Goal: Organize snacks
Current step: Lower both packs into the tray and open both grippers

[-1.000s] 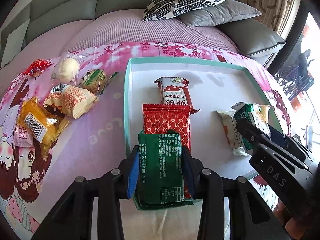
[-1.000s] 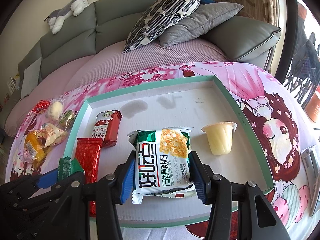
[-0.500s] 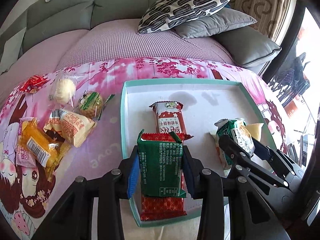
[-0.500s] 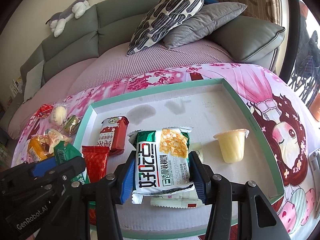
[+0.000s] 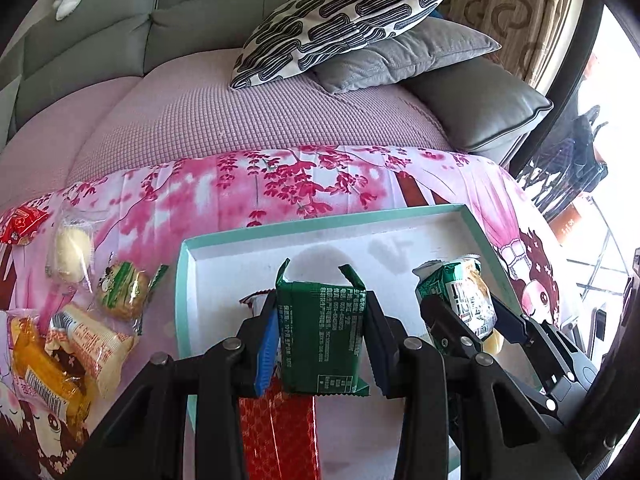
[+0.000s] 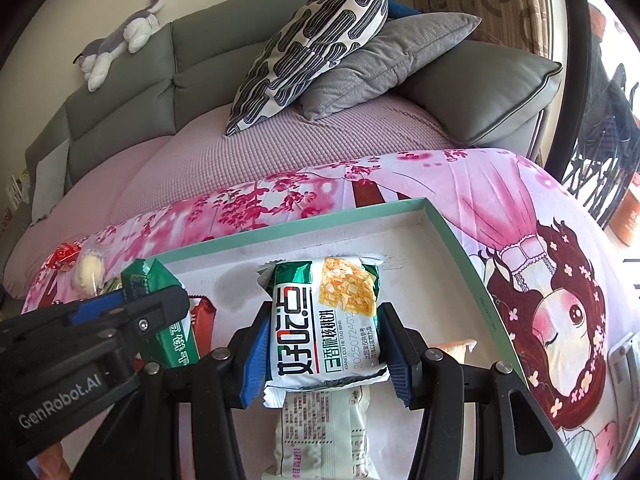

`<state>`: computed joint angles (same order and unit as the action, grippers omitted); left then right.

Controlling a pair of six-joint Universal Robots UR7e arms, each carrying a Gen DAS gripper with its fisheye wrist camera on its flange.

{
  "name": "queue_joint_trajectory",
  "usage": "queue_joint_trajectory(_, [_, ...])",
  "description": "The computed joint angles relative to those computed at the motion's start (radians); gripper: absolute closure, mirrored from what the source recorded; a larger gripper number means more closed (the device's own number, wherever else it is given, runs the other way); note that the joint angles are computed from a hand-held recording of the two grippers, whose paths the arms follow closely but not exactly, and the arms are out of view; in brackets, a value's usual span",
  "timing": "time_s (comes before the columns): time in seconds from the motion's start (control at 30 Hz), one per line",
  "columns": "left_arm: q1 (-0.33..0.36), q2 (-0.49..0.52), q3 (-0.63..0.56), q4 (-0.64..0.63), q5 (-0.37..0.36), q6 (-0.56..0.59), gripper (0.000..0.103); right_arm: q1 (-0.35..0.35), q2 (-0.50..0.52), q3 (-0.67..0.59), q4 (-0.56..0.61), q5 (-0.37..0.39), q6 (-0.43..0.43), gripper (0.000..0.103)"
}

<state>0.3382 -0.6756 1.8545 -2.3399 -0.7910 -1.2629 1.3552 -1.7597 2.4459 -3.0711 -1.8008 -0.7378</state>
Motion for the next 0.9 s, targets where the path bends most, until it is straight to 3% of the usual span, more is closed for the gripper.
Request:
queue_joint_trajectory(0.27, [0.065,0.042,-0.042,-0.058,-0.022,0.080,0.062,0.006,0.077,-0.040,-0.037,-0.037,0.009,0.049])
queue_joint_trajectory(0.5, [0.080,0.049,-0.062,-0.056,-0.018,0.086,0.060,0.014,0.104,-0.048,-0.060,-0.067,0.010,0.049])
queue_joint_trajectory(0.63, [0.074,0.037,-0.053,-0.049,-0.012,0.064,0.046,0.026,0.098,-0.050,-0.061,-0.072,0.005,0.048])
queue_joint_trajectory(0.9, [0.042,-0.008,-0.020,0.026,0.015,-0.036,0.031,0.059,0.088,-0.044,-0.062,-0.167,-0.005,0.033])
